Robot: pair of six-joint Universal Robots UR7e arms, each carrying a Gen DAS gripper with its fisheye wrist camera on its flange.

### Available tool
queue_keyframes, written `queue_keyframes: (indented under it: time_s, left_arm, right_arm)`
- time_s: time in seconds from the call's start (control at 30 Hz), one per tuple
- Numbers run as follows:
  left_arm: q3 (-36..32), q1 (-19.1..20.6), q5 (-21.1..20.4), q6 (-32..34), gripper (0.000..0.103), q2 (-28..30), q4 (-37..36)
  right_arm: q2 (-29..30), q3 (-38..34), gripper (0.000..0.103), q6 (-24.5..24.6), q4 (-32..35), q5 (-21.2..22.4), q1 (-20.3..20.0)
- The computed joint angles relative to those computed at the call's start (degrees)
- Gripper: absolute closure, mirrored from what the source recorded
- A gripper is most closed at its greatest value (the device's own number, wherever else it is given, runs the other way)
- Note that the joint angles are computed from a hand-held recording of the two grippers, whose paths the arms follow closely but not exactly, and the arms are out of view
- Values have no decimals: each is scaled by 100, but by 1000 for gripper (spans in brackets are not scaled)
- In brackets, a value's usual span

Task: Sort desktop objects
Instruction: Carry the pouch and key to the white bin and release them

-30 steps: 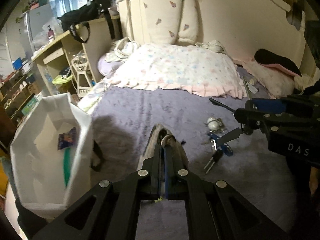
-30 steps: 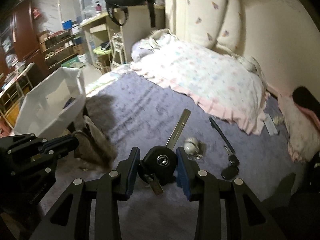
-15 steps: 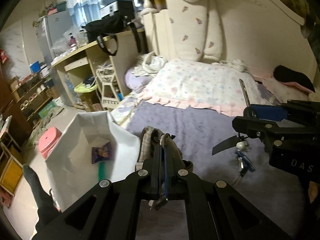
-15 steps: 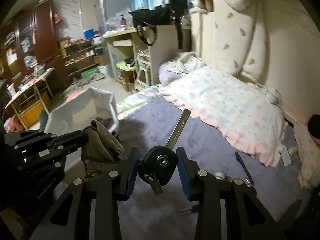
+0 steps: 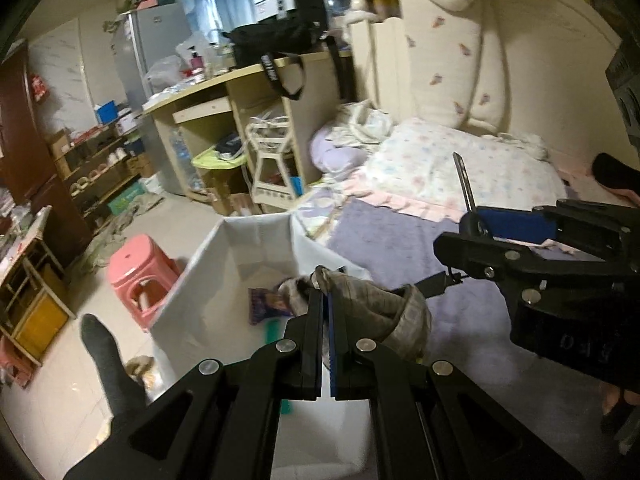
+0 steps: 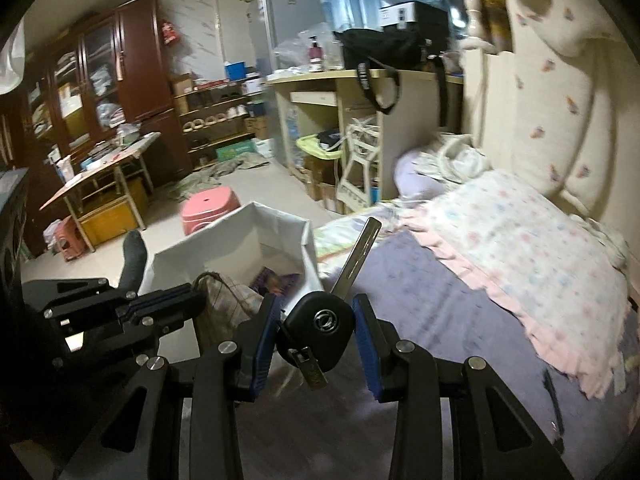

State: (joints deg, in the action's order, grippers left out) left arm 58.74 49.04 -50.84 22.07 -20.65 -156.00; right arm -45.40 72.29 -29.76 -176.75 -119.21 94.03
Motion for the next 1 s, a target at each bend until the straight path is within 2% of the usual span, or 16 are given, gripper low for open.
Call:
queue_keyframes:
  time_s: [0.23, 0.47, 0.87, 1.0]
  left_arm:
    - [-296, 154, 221, 62, 100, 9, 36]
    - [-358, 217, 93, -21, 100, -133, 90]
    - [-263, 29, -280, -105, 100, -263, 212]
    - [-305, -37, -185, -93, 100, -295, 72]
  right_arm:
    - [468, -708, 68, 5, 414, 345, 15]
    - [732, -1103, 68, -84, 588, 495, 44]
    - [412, -690, 68, -58, 268, 497, 59]
    - [307, -599, 68, -23, 197, 497, 78]
